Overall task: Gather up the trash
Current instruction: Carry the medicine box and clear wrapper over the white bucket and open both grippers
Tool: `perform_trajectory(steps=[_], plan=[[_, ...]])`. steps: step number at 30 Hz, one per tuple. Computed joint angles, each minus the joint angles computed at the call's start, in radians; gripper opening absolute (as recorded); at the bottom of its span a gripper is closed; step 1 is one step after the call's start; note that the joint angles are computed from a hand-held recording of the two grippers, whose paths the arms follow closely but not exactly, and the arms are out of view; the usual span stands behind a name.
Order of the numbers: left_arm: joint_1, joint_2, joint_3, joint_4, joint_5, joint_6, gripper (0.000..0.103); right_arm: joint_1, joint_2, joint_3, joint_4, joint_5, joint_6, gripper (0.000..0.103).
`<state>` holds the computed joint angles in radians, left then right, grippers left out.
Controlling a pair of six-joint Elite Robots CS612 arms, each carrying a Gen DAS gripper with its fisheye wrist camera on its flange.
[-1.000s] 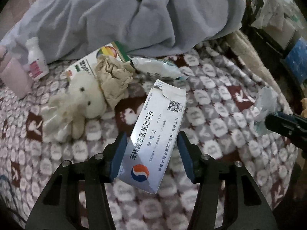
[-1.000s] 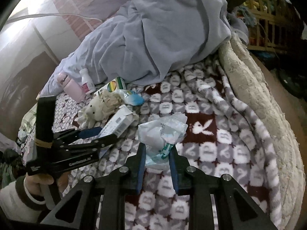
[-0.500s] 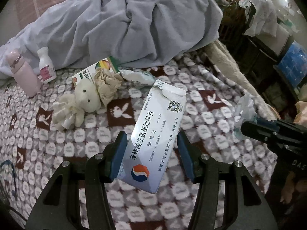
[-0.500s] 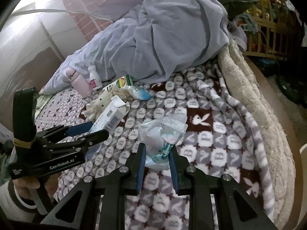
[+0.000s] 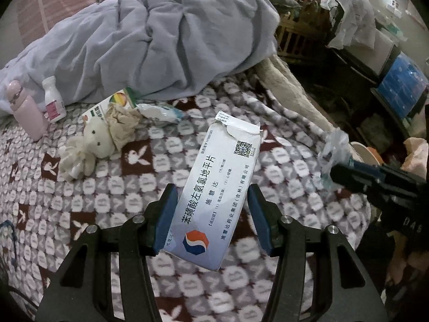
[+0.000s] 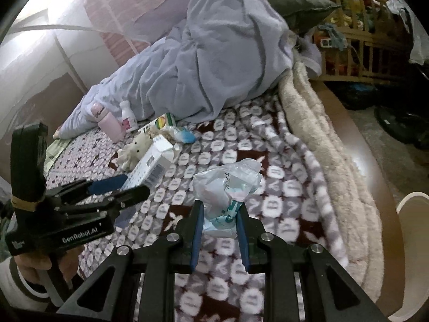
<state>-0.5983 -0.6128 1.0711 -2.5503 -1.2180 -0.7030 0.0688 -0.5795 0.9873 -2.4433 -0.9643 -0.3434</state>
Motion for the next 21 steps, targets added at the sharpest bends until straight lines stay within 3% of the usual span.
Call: perform_trajectory(steps=[21], plan=[[-0.031,0.091,-0.197,0.022,-0.047,0.095,0.052,-0.066,-0.017,0.03,-0.103,-0.05,0.113,0.023]])
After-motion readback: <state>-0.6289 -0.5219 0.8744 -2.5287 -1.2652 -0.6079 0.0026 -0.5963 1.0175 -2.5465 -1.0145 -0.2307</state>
